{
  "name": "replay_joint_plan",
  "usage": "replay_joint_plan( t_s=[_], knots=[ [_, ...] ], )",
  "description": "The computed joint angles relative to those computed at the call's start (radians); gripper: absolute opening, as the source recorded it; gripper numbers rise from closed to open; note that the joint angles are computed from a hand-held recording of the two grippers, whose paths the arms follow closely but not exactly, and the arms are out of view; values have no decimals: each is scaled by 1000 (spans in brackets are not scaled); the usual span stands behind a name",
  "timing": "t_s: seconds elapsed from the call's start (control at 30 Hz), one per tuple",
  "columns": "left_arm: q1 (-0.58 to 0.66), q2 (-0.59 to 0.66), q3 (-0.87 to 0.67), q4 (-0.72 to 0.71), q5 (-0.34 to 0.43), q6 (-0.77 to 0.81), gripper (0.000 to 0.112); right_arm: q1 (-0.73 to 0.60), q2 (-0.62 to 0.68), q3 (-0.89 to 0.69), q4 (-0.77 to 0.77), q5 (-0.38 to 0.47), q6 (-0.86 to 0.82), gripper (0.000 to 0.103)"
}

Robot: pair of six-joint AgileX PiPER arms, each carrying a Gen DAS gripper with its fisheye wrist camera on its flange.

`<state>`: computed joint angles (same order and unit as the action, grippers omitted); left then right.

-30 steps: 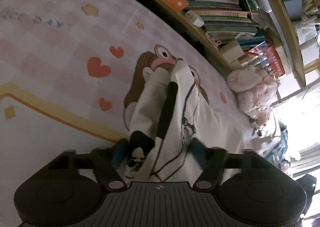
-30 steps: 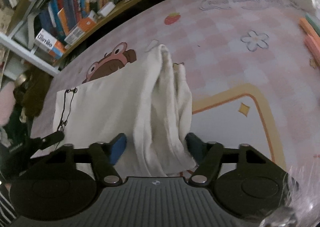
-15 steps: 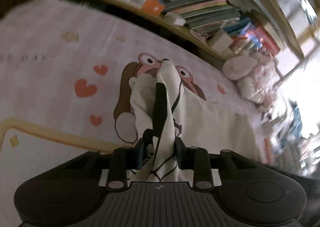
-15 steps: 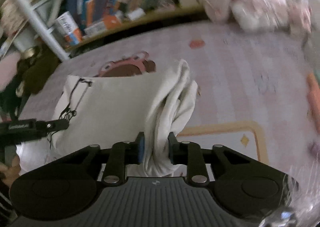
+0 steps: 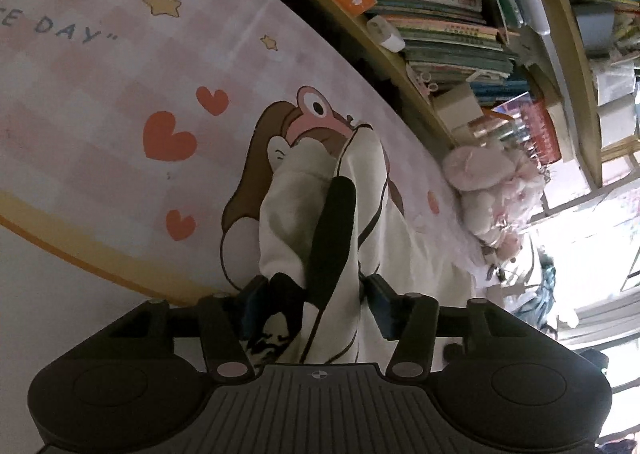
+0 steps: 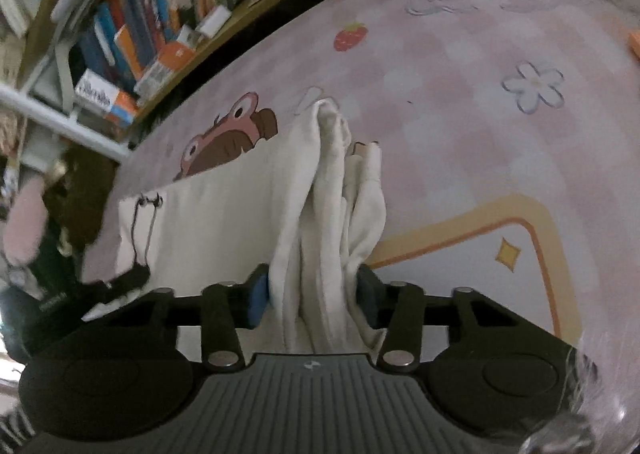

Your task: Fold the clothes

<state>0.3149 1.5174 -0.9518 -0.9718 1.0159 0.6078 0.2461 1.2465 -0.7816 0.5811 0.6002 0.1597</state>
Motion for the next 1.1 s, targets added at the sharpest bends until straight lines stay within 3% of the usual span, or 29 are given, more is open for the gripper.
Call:
replay_joint_plan(
  t_s=[0.13,0.2,0.4,0.57,1.1],
  knots=[
    [-38,-34,9,52,-38,-17,25,87,-8,-6,-163,-35,112,26],
    [-39,-70,25,42,-47,1,21,122,-30,5,-231,-62,171,22],
    [-21,-114,10,-14,-11,42,21,151,-104,-7,-331,-72,246,20],
    [-27,-94,-23,-50,-8,39,21,109,-104,-66,-282,-45,170,20],
    [-132,95,-256,-81,-110,30,20,4,132,-325,-196,-43,-93,20]
  ],
)
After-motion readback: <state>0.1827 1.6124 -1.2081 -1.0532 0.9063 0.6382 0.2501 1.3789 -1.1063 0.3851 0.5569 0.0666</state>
